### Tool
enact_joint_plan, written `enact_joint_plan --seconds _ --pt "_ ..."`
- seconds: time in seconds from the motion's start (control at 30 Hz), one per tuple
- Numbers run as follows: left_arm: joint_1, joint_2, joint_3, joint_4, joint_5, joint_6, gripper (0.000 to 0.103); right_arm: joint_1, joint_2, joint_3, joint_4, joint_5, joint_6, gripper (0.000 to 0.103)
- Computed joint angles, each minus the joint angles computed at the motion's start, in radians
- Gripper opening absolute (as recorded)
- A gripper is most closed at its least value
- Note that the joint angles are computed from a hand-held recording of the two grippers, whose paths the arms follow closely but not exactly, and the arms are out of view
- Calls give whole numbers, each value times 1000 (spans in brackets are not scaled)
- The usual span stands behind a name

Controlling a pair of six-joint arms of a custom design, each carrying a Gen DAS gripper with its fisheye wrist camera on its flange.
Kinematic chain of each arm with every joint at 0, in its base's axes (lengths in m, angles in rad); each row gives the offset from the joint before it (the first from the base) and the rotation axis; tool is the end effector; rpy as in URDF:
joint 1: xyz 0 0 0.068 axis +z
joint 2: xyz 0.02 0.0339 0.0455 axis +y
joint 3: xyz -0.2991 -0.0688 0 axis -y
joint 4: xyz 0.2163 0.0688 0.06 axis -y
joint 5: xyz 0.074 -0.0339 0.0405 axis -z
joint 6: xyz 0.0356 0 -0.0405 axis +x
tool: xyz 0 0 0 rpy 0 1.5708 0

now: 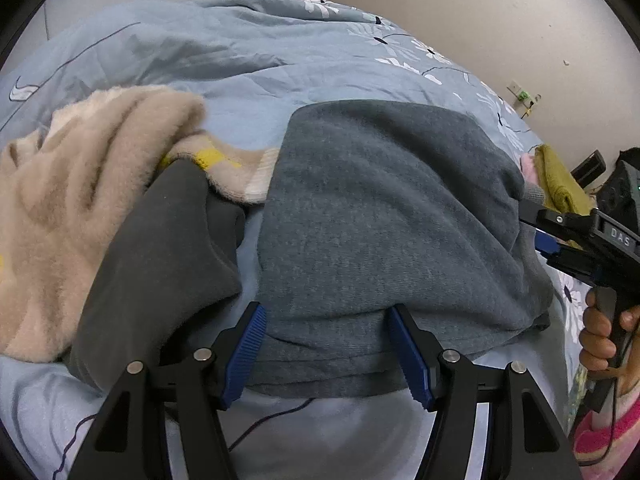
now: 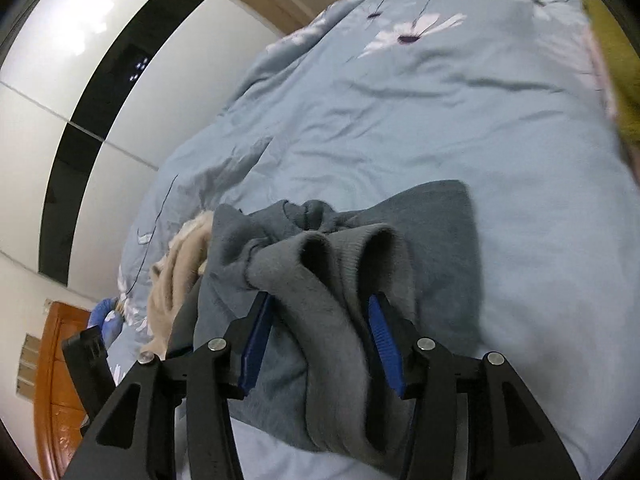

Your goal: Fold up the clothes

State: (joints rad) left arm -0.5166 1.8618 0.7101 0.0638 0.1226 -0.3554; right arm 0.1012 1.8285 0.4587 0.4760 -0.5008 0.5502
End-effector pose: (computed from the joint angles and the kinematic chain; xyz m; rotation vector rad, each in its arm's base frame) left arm 0.2582 -0.1517 0.1300 0.2602 2.7099 -0.4345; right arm 0.2610 0.0437 0.1207 0.3390 2.5014 0.8924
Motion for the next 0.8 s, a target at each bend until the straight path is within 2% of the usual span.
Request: enact_joint_plan --seconds 0.2,0.27,0.37,0.4,0.53,0.67,0.73,0.8 --pt "58 8 -22 28 82 -12 67 0 63 37 45 -12 58 52" --pt "76 18 -24 35 110 -14 68 7 57 46 26 3 72 48" --pt "74 20 -22 35 112 -19 68 20 4 58 -36 40 71 25" --pt "73 18 -22 33 110 -17 68 19 -19 58 -47 44 71 13" --pt "74 0 -25 33 127 -10 68 -3 -192 33 -85 30 58 12" --pt "82 -12 -22 40 179 -7 68 -47 -369 34 -187 33 0 12" --pt "76 -4 -11 29 177 -5 68 -95 -327 30 -206 38 -23 12" --pt "79 10 -10 25 192 -5 68 -140 -204 29 -214 46 -18 12"
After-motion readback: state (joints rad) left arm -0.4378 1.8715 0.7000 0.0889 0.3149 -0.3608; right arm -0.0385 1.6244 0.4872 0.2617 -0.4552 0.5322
